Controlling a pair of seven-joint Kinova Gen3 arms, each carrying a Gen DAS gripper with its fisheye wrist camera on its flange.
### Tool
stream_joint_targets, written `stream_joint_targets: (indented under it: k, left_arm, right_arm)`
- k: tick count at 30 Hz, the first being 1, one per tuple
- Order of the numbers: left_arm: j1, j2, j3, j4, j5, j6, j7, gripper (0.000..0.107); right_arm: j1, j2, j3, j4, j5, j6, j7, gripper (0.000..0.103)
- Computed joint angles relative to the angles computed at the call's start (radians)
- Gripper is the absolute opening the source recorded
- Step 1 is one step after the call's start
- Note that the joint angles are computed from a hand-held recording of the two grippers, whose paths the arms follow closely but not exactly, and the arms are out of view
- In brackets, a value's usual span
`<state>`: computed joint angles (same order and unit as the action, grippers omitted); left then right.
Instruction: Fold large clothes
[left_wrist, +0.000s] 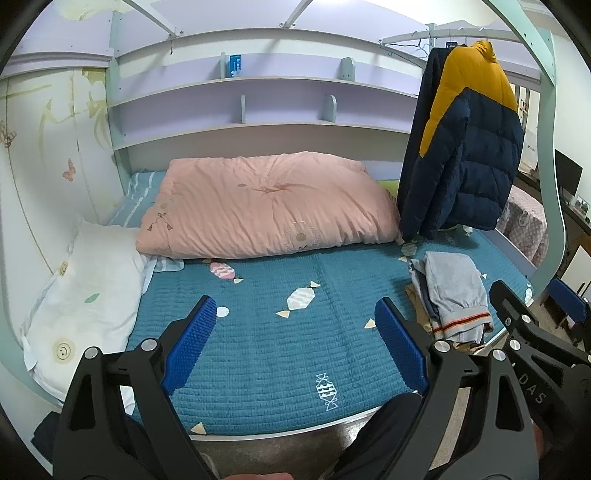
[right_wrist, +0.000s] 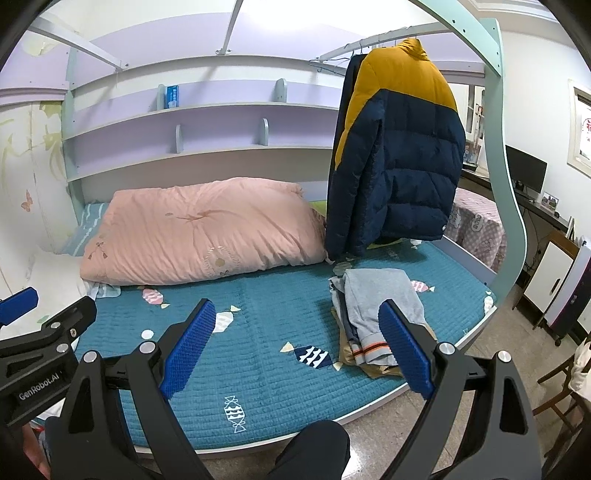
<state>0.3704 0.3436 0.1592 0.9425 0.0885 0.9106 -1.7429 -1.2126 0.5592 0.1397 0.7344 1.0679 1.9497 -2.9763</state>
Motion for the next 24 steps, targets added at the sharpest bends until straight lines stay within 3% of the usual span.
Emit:
stream_joint_targets:
  k: [24]
  left_arm:
    - [-0.003,0.006,0.004,-0.007,0.013,0.012,-0.025,0.089]
  right_arm:
    - [-0.005,-0.005,-0.006,0.011,-0.003,-0.008,-0.015,0.087]
